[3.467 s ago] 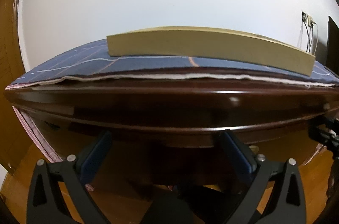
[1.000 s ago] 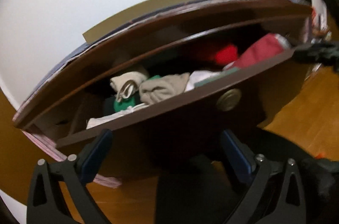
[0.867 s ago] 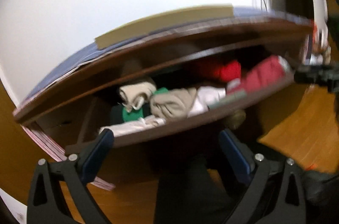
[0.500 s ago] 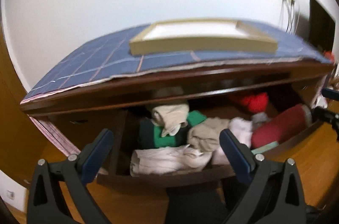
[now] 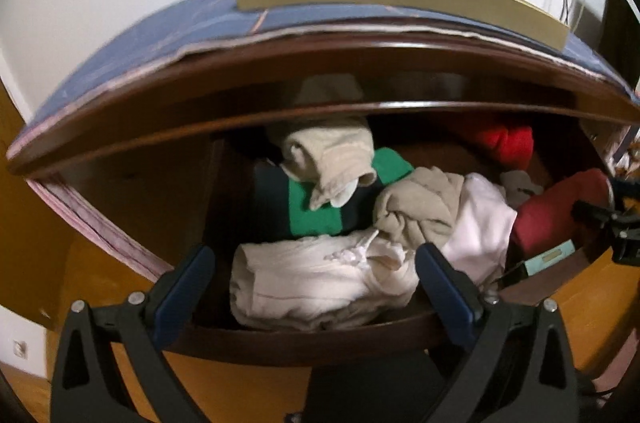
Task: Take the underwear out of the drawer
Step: 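Grasp the red rolled sock with the right tool while the left tool grasps the beige sock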
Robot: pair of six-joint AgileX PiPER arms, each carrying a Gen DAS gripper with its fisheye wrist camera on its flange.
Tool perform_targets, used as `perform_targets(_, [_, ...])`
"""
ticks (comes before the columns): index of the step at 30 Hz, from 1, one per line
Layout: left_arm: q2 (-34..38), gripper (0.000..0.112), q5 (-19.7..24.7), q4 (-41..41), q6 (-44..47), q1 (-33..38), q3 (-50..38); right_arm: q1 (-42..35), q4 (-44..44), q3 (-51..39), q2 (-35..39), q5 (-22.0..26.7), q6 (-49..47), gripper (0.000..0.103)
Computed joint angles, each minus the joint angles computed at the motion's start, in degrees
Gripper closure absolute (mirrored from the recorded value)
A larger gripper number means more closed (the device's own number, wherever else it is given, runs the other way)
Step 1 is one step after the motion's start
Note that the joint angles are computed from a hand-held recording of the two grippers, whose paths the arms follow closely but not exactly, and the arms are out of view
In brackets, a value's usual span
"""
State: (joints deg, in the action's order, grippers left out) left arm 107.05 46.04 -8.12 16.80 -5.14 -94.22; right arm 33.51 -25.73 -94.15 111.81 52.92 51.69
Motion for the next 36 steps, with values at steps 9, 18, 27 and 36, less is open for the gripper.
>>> perform_targets(9, [-4.92, 0.009, 0.30, -0.56, 3.13, 1.15, 7.56, 1.10, 4.73, 5.03, -2.99, -0.95, 1.19, 0.009])
perform_targets(18, [-11.30, 0.009, 4.09, -3.68, 6.20, 2.53, 15.54, 3.82, 6.33, 13.06, -7.03, -4.20, 4.61, 0.005])
perform_targets(27, [-13.09, 0.009, 2.24, -1.36, 3.00, 1.83, 17.21, 3.09, 6.33, 11.51, -6.67, -2.64, 4.81, 0.005])
perform_targets(36, [-9.83, 0.010, 8.81, -6.32, 9.80, 4.20, 11.45, 2.14, 9.73, 7.54, -4.44, 0.31, 0.77, 0.004])
